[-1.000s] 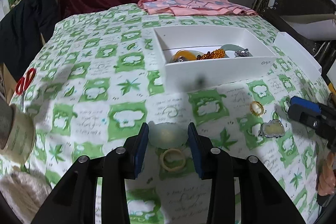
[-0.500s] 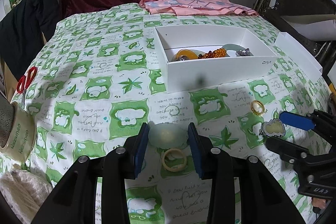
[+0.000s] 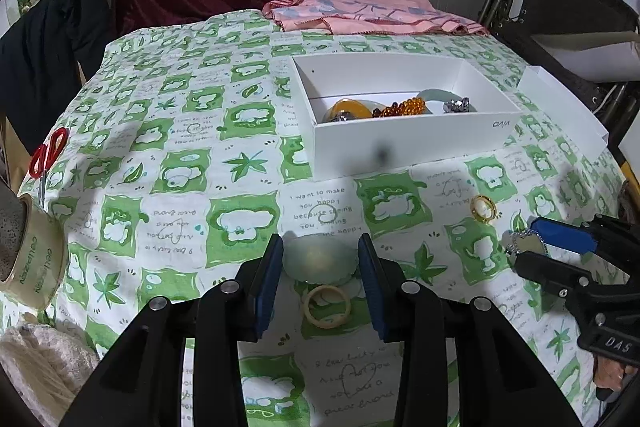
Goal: Organize jewelry
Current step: 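Grasp the pale jade disc with the left tool while the right tool grasps the silver-framed pendant, then lower the jade disc and silver pendant into the box and open both tools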
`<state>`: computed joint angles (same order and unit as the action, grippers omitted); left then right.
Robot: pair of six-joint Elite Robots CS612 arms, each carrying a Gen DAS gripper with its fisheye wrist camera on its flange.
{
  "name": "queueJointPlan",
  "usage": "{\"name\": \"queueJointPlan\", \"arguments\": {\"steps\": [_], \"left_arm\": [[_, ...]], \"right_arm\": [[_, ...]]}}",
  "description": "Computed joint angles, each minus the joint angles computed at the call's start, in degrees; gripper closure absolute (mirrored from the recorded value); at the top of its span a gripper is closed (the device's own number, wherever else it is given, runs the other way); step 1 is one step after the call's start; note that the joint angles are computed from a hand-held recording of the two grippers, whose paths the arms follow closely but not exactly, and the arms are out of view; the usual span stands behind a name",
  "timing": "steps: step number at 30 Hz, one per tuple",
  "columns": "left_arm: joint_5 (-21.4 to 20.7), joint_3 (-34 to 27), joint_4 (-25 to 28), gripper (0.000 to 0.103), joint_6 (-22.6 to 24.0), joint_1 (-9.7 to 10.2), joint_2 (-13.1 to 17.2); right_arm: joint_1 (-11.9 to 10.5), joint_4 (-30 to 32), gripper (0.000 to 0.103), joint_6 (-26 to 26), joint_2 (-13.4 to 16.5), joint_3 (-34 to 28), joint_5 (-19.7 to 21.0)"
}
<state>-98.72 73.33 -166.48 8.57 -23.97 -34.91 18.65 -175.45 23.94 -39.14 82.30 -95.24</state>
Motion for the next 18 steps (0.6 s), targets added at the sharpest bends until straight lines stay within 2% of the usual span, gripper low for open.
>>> {"name": "queueJointPlan", "arguments": {"steps": [18], "left_arm": [[-1.3,0.6,-3.6,0.065,-3.3,0.68,-0.4]], "right_arm": [[-0.6,-4.8,0.063,2.9,-0.6,1.8,-1.0]]}}
